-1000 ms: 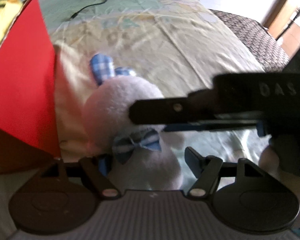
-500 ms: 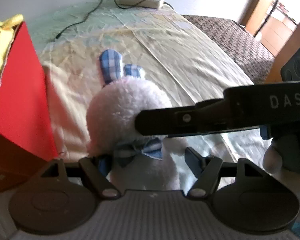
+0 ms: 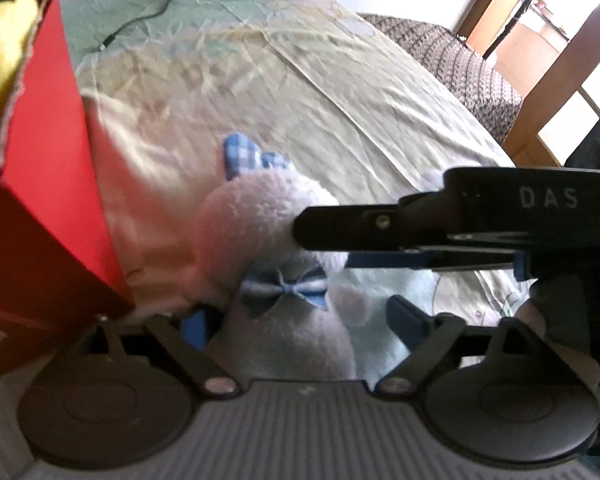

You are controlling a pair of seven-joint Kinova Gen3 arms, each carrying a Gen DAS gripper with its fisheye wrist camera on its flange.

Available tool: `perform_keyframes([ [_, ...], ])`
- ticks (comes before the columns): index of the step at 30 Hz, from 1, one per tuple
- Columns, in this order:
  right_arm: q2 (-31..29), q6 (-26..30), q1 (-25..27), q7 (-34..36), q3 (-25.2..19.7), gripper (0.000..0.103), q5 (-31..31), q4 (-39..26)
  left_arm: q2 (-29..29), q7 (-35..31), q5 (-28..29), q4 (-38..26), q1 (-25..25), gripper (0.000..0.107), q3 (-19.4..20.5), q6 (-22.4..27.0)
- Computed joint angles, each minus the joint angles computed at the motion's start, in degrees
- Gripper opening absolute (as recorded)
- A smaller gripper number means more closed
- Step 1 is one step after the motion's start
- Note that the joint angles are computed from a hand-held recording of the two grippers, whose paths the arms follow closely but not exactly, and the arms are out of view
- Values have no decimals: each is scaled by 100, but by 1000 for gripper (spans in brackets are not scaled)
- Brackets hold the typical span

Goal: Organize objects
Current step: 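Carry the held bunny with the right gripper over the red box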

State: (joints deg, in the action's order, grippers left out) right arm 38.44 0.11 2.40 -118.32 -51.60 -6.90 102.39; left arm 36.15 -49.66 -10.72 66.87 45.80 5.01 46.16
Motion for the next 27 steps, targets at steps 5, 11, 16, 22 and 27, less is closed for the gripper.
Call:
perform_keyframes([
  [5, 70, -6, -243, -34, 169, 66, -12, -128, 62, -83, 26, 4, -110, 91, 5, -31],
  [11, -124, 60, -186, 120, 55, 56, 82, -80, -76, -203, 66, 214, -130, 87, 20, -244],
  [16, -665, -453, -194, -26, 82, 56, 140, 346, -338, -105, -267, 451, 124, 87, -128, -525],
  [22, -1410, -1169, -831, -301, 720, 56, 351, 711, -780, 333, -951, 843, 540, 87, -419, -970],
  [27, -1792, -1582, -1794, -200, 1628, 56, 290, 762, -1216, 918, -1733, 1280, 827, 87, -621, -1258],
])
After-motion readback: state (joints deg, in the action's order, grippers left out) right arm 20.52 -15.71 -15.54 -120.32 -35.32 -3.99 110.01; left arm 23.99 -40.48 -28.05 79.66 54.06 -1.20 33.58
